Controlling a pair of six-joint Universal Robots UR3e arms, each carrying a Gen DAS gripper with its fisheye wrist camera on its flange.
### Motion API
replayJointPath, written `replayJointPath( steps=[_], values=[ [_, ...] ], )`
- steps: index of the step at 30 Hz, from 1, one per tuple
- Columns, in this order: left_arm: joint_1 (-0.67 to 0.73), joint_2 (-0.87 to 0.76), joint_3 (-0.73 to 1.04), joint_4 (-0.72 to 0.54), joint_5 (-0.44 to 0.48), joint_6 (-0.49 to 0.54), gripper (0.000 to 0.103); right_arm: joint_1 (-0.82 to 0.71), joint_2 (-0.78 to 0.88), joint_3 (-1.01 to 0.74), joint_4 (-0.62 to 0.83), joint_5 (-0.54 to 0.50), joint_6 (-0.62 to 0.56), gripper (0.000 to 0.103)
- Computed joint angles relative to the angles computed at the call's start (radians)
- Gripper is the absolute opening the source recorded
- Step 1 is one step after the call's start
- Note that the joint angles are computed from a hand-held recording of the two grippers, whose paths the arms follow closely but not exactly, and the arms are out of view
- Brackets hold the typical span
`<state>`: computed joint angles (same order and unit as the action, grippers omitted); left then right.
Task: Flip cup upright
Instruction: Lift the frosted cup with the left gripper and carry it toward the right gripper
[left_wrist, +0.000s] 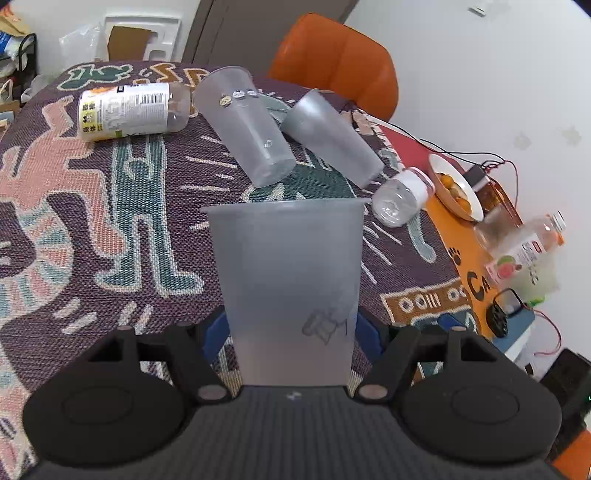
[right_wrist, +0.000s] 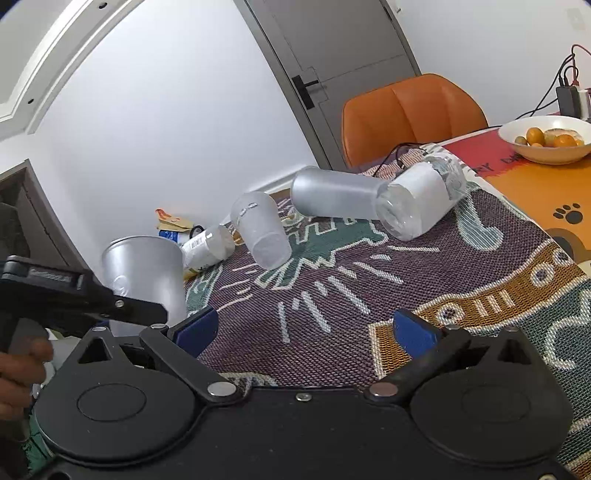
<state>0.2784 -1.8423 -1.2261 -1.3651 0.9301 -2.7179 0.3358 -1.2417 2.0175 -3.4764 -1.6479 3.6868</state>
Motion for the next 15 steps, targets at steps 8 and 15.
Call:
replayJointPath(
  steps=[8, 15],
  values=[
    [-0.026, -0.041, -0.030, 0.107, 0.018, -0.047, 0.072, -0.001, 0.031, -0.043, 0.038, 0.004, -0.001, 0.103],
    [0.024, 0.013, -0.112, 0.191, -0.011, -0.029, 0.089, 0.010, 0.064, -0.145, 0.120, 0.011, -0.030, 0.103]
  ],
)
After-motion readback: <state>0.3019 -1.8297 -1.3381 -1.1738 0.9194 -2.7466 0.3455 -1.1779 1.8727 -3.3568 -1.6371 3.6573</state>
